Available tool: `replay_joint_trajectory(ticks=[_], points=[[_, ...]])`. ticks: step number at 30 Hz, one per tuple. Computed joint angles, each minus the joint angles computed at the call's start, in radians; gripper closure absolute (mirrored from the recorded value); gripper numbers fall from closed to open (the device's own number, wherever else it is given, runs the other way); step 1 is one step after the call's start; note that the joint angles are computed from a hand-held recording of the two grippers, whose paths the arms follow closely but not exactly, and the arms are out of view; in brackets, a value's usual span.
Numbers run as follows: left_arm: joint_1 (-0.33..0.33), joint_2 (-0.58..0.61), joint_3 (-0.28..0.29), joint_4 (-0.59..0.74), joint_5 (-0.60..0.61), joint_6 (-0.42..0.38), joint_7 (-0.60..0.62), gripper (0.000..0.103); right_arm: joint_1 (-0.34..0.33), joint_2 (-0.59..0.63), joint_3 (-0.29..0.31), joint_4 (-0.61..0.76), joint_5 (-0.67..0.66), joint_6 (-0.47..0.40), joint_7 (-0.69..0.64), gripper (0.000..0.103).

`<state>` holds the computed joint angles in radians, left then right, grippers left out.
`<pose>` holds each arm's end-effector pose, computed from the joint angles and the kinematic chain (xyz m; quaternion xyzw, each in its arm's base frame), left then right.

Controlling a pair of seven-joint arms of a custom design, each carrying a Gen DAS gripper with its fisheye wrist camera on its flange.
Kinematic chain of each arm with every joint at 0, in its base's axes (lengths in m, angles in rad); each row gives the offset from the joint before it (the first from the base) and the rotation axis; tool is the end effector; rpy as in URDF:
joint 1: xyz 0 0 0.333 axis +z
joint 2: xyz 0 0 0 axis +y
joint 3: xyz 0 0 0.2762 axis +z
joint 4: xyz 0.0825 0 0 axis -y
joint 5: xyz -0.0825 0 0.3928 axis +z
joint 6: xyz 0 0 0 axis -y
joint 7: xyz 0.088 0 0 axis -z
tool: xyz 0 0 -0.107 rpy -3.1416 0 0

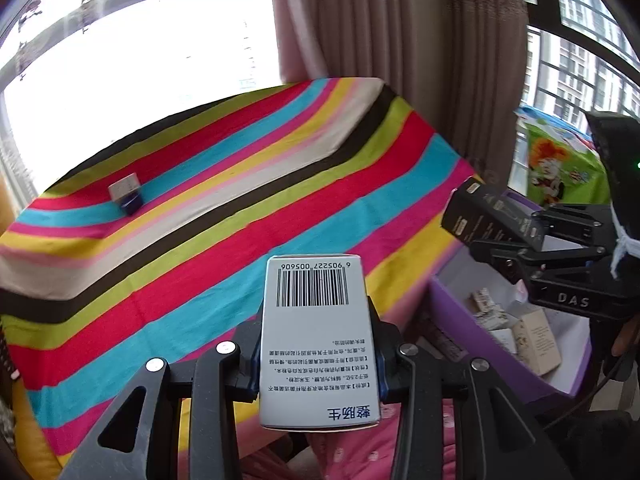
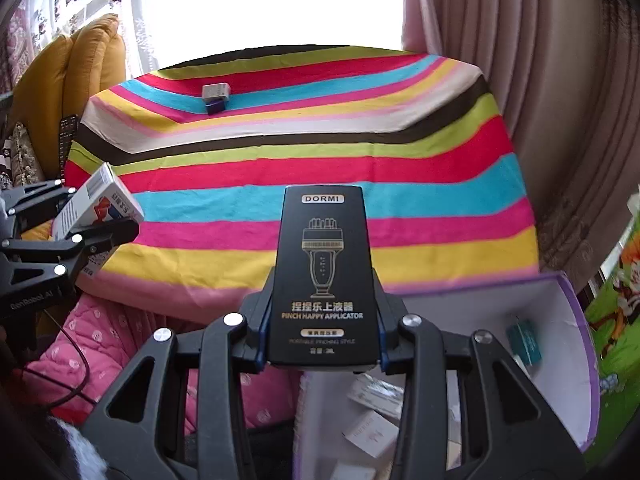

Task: Organize rigid objects
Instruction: 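Carry the black DORMI box and white barcode box over the storage box, then open both tools to drop the boxes into the storage box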

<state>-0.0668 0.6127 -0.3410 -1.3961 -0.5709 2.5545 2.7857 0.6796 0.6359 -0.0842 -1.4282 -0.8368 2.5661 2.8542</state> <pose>0.7069 -0.2375 0.3899 -0.2091 0.8945 -0.3723 0.1321 0.6003 0.4356 0.3376 -0.6339 0.6680 -0.2812 0.2697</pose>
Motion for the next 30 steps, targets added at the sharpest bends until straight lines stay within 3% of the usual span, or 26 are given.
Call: replay_joint_trajectory(ticks=[7, 17, 23, 28, 29, 30], points=[[-0.016, -0.085, -0.031, -0.102, -0.02, -0.037, 0.103, 0.062, 0.003, -0.127, -0.012, -0.191, -0.082, 0.003, 0.152, 0.06], [-0.089, -0.16, -0.036, -0.191, -0.035, -0.108, 0.238, 0.062, -0.067, -0.29, 0.05, -0.421, -0.182, -0.069, 0.346, 0.06], [-0.145, -0.121, -0.018, -0.126, 0.01, -0.242, 0.184, 0.062, -0.109, -0.384, 0.105, -0.527, -0.192, -0.18, 0.39, 0.06], [-0.149, -0.092, -0.028, -0.097, -0.004, -0.331, 0.185, 0.061, -0.153, -0.446, 0.139, -0.609, -0.178, -0.211, 0.432, 0.06], [-0.143, -0.079, -0.032, -0.08, -0.018, -0.36, 0.187, 0.06, -0.161, -0.453, 0.143, -0.62, -0.181, -0.213, 0.444, 0.06], [-0.14, -0.061, -0.031, -0.053, -0.025, -0.397, 0.176, 0.051, -0.166, -0.459, 0.145, -0.626, -0.188, -0.217, 0.461, 0.059]])
